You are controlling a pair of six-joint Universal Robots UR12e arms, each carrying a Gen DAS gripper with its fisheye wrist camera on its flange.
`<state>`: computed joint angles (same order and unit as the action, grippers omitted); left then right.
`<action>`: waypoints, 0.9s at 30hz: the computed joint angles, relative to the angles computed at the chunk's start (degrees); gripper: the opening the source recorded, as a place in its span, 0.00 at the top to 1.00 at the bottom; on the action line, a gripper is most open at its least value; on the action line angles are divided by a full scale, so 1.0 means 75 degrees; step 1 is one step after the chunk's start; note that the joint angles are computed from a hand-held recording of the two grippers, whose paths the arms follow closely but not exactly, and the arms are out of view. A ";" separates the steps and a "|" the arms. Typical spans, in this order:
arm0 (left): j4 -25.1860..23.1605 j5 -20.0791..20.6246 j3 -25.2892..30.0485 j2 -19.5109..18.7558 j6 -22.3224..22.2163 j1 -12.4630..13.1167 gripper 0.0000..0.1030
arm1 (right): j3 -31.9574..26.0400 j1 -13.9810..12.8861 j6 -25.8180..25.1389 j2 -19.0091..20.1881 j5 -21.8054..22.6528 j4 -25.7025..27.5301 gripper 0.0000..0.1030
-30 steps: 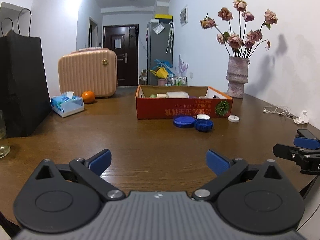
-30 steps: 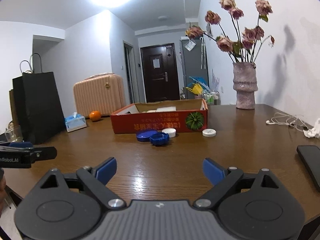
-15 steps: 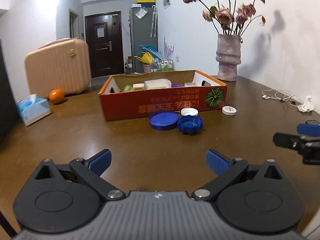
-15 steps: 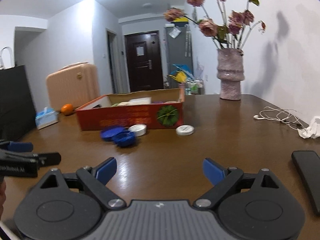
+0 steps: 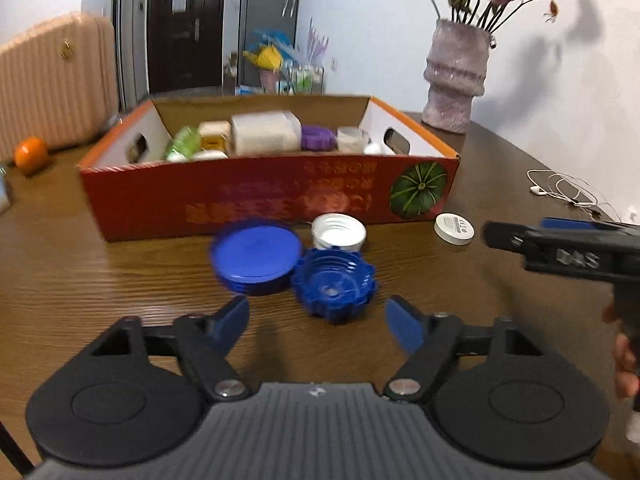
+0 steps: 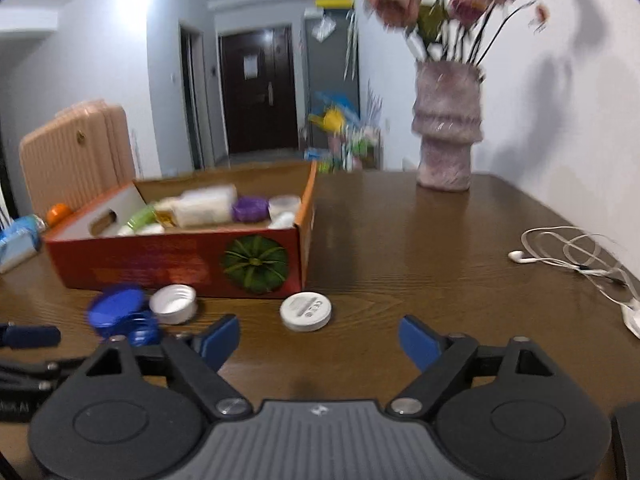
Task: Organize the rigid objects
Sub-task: 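Grasp the blue ridged cap with the left tool while the right tool grasps the white round lid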
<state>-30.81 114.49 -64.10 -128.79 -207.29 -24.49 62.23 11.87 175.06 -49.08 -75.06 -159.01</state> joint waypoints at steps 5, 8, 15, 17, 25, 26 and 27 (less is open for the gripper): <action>-0.0053 0.0142 0.0465 -0.0348 0.0083 -0.0016 0.40 | -0.1040 0.0066 -0.0410 0.0575 0.0090 0.1015 0.32; -0.0182 0.0368 0.0668 -0.0469 -0.0011 -0.0032 0.47 | -0.1377 0.0119 -0.0689 0.0769 0.0053 0.1438 0.45; -0.0021 0.0506 0.0699 -0.0529 0.0532 -0.0116 0.49 | -0.1330 0.0166 -0.0883 0.0795 -0.0080 0.1244 0.62; 0.0073 0.0526 0.0609 -0.0456 0.0499 -0.0148 0.49 | -0.1197 0.0156 -0.0864 0.0718 -0.0061 0.1109 0.63; 0.0755 0.1069 -0.0448 0.0294 0.0448 -0.0433 0.49 | 0.0793 -0.0025 -0.0479 -0.0485 0.0771 -0.0218 0.63; 0.0847 0.1147 -0.0600 0.0408 0.0444 -0.0477 0.49 | 0.1116 -0.0050 -0.0428 -0.0684 0.0894 -0.0369 0.63; 0.0934 0.1198 -0.0736 0.0508 0.0442 -0.0514 0.49 | 0.1391 -0.0072 -0.0364 -0.0853 0.1013 -0.0502 0.63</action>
<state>-23.80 123.48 -69.61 -124.98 -203.97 -28.35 72.66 11.34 172.33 -55.48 -67.47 -162.78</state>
